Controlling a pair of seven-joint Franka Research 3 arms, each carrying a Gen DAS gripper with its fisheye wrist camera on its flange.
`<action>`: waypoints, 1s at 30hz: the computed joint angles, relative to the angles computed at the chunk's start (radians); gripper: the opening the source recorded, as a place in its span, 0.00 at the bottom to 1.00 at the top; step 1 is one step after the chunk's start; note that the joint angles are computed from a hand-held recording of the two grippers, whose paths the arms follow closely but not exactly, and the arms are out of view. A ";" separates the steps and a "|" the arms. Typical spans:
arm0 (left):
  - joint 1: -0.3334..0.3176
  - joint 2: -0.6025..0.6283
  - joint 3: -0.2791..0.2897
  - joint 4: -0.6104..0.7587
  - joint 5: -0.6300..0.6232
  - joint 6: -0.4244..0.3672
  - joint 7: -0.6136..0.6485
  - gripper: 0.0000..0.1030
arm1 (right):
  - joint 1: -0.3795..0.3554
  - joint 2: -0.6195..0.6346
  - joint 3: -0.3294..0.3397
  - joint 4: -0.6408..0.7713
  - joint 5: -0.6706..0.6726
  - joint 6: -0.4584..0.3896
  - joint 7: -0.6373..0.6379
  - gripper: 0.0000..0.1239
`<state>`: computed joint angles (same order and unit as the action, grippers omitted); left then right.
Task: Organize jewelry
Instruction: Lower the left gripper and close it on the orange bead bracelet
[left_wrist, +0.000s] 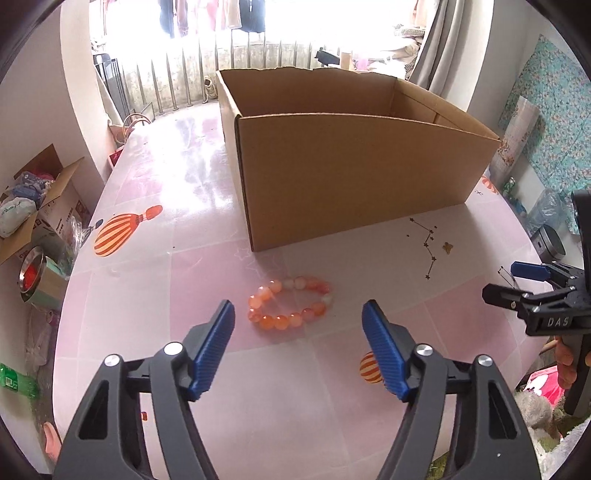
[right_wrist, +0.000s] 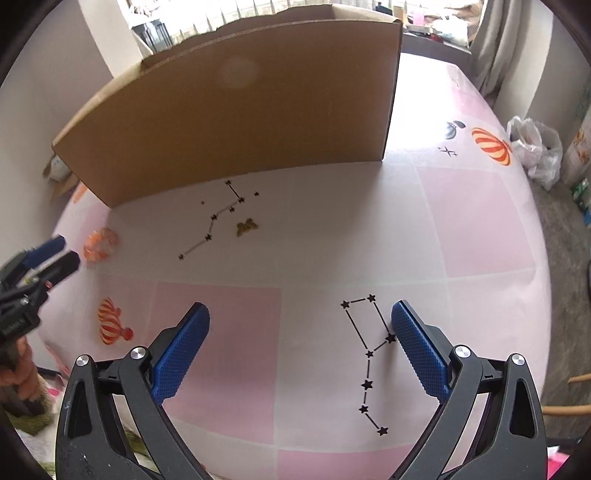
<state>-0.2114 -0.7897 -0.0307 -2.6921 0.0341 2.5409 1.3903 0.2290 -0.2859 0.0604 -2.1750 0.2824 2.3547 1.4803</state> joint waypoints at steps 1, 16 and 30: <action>-0.014 0.005 0.012 0.003 -0.006 0.002 0.019 0.57 | 0.005 0.004 -0.013 0.006 0.044 0.003 -0.017 0.76; -0.013 0.174 -0.011 0.111 -0.048 -0.080 0.106 0.24 | 0.035 -0.045 -0.019 -0.035 0.241 0.052 -0.086 0.56; 0.003 0.200 -0.027 0.124 -0.018 -0.066 0.099 0.09 | 0.067 0.038 0.001 0.029 0.138 0.062 -0.215 0.29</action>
<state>-0.2089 -0.5898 -0.0576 -2.5678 0.0164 2.4745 1.4890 0.2962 -0.2479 0.0617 -2.1457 0.4205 2.4169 1.2649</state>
